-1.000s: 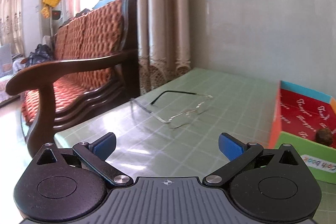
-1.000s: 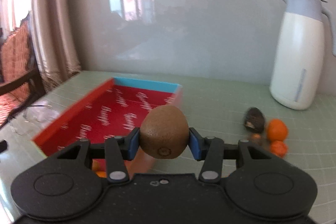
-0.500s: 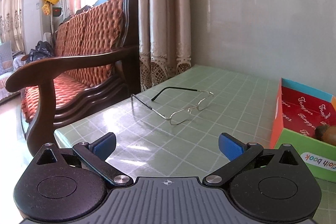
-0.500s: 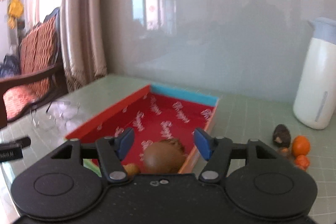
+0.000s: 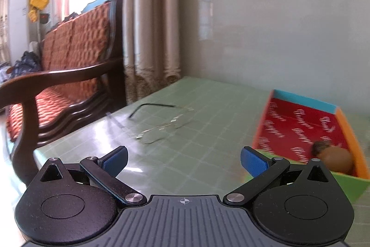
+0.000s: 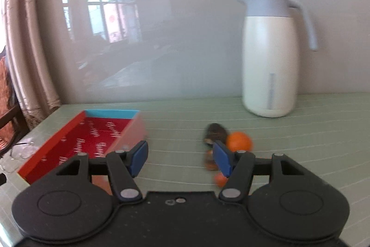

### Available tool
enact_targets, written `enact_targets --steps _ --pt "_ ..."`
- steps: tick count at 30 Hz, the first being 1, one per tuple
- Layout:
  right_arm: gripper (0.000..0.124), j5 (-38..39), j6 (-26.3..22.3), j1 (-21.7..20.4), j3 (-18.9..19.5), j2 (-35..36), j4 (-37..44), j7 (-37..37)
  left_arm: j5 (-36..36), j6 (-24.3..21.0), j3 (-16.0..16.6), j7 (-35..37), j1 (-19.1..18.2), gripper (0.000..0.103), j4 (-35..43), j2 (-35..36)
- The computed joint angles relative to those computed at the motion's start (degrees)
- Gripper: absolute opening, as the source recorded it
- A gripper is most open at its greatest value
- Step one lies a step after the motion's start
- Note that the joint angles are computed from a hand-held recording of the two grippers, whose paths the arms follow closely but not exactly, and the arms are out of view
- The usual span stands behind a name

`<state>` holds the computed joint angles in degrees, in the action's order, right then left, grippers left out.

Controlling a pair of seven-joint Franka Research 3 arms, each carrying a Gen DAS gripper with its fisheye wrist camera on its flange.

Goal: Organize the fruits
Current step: 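Grasp the kiwi with the right gripper and drop it into the box, then move the left gripper back toward the remaining mandarin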

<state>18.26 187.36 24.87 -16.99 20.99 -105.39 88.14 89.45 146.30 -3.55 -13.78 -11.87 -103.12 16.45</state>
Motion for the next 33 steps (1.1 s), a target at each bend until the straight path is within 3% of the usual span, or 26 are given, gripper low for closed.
enact_targets --steps 6,12,24,33 --pt "0.061 0.96 1.44 3.31 -6.1 -2.33 -3.95 -0.95 -0.08 0.57 -0.79 3.19 -2.53 0.103 4.47 2.87" --pt "0.061 4.19 2.23 3.82 -8.91 -4.95 -7.06 -3.38 -1.82 1.04 -0.53 7.25 -5.87 0.103 9.24 6.15" --pt "0.061 11.12 3.78 3.86 -11.52 -7.84 -10.49 -9.77 -5.27 2.54 1.62 13.64 -12.17 0.103 17.52 11.92" --pt "0.061 17.43 3.79 6.06 -15.1 -8.63 -11.48 -14.8 -8.47 4.68 3.18 16.77 -14.59 0.103 21.59 14.86"
